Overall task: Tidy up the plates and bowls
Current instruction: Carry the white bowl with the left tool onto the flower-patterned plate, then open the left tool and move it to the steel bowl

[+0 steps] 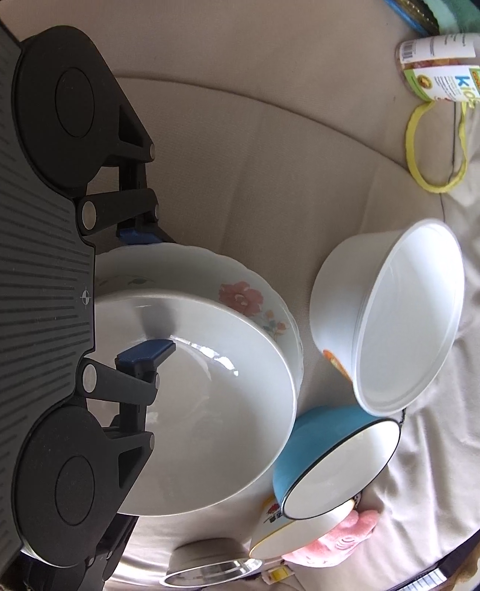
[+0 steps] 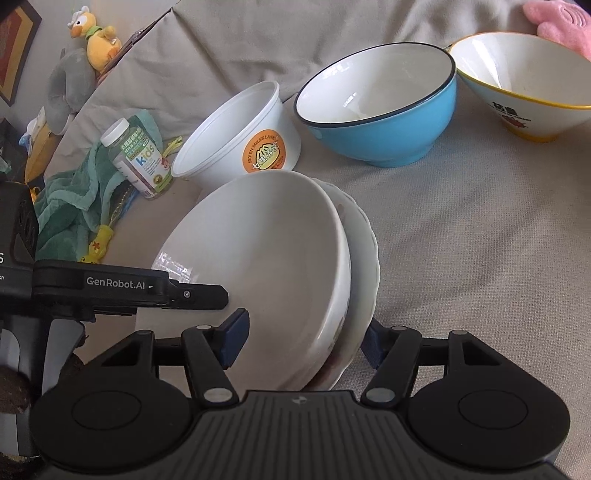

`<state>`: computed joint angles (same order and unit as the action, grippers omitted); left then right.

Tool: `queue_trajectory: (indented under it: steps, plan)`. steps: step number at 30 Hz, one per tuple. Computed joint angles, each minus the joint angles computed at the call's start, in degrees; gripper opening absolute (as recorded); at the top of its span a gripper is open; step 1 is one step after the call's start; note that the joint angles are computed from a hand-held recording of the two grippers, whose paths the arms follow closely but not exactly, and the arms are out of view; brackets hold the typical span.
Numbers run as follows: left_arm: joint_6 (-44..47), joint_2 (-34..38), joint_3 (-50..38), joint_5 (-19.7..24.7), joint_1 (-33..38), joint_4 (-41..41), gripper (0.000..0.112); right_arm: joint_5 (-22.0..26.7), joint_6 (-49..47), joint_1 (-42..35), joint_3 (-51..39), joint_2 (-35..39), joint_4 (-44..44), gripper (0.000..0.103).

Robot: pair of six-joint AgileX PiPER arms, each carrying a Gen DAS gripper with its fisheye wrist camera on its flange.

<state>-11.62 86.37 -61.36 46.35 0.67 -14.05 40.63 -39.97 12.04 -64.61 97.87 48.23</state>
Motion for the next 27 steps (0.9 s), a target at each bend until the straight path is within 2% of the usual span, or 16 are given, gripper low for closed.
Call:
queue_trajectory:
  steps: [11,17,19,21,22,25,26,27]
  plan:
    - [-3.0,4.1,-5.7,-0.1,-7.9,-0.9,0.058,0.0,-3.0,-8.0,1.4,-1.2,0.7,0.064]
    - [-6.2,5.9,-8.0,0.0,-12.0,1.5,0.058,0.7,-5.8,-11.9,2.0,-1.1,2.1,0.064]
    - [-8.0,5.6,-7.9,-0.1,-12.8,3.6,0.056,1.3,-7.2,-12.5,2.1,-0.9,3.0,0.064]
    - [-10.2,5.2,-7.2,-0.9,-13.5,5.8,0.049,1.2,-7.7,-12.7,2.3,-0.9,3.4,0.065]
    - [-11.2,4.4,-6.5,-1.3,-13.8,6.9,0.048,0.3,-8.4,-12.7,3.0,-1.5,4.0,0.067]
    - [-19.2,-0.3,-3.7,-2.3,-17.2,16.3,0.035,-9.6,-14.5,-11.4,8.8,-7.5,6.0,0.077]
    - [-22.7,-2.2,-3.0,-2.0,-18.9,20.4,0.033,-10.8,-18.0,-12.1,10.3,-9.3,7.9,0.077]
    - [-25.9,-4.2,-2.4,-1.7,-20.4,23.6,0.033,-9.8,-22.6,-14.1,11.4,-10.9,11.0,0.078]
